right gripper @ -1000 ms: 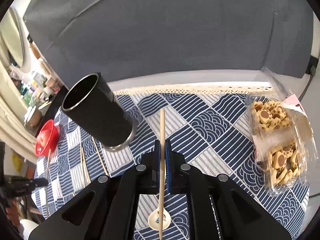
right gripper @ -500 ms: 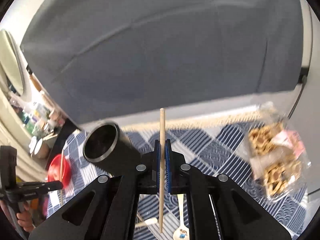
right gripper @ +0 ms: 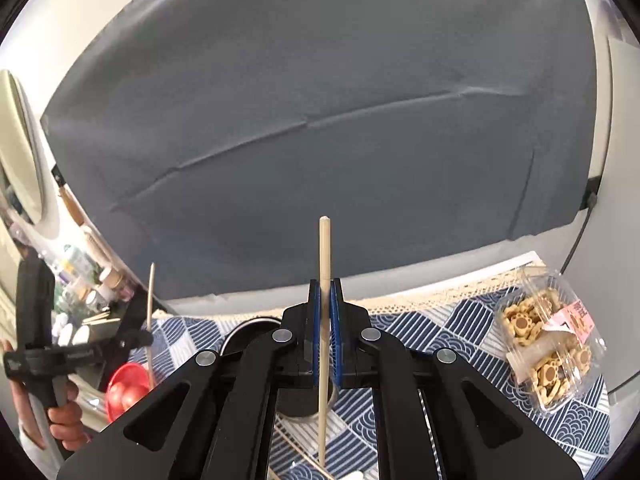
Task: Organize utensils
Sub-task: 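Lift both held chopsticks and carry them over the black cup, then open the left tool over the black cup while the right tool releases its chopstick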
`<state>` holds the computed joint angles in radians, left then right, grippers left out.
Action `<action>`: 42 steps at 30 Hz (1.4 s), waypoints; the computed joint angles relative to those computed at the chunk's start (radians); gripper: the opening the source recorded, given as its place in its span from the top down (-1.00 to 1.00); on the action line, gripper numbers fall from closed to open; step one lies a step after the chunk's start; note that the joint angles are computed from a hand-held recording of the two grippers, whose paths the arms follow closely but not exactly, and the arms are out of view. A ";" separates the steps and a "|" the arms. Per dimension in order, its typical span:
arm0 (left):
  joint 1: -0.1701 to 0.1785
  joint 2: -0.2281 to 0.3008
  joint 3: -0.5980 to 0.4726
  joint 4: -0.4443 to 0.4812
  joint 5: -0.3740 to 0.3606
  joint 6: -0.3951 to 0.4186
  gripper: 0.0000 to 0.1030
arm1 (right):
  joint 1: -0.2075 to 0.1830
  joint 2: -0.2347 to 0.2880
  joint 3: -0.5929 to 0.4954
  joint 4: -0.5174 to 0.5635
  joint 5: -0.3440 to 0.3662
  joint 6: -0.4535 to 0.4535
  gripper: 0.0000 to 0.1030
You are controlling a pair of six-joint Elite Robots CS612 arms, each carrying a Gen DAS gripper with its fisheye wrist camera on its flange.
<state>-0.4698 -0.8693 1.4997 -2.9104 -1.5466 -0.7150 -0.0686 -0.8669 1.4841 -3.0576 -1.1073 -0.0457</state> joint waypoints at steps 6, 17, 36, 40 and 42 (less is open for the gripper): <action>0.018 0.056 -0.092 -0.010 -0.053 0.088 0.91 | 0.028 0.004 -0.021 0.025 -0.029 0.004 0.91; 0.018 0.158 -0.266 0.041 -0.132 0.216 0.91 | 0.039 0.063 -0.076 -0.090 0.004 0.198 0.91; 0.009 0.207 -0.249 -0.098 -0.198 0.243 0.91 | 0.033 0.131 -0.059 -0.129 0.071 0.148 0.85; -0.018 0.188 -0.211 -0.088 -0.071 0.304 0.90 | 0.054 0.115 -0.041 -0.126 -0.057 0.041 0.83; -0.010 0.187 -0.199 -0.111 -0.120 0.266 0.73 | 0.050 0.110 -0.031 -0.133 -0.042 0.029 0.81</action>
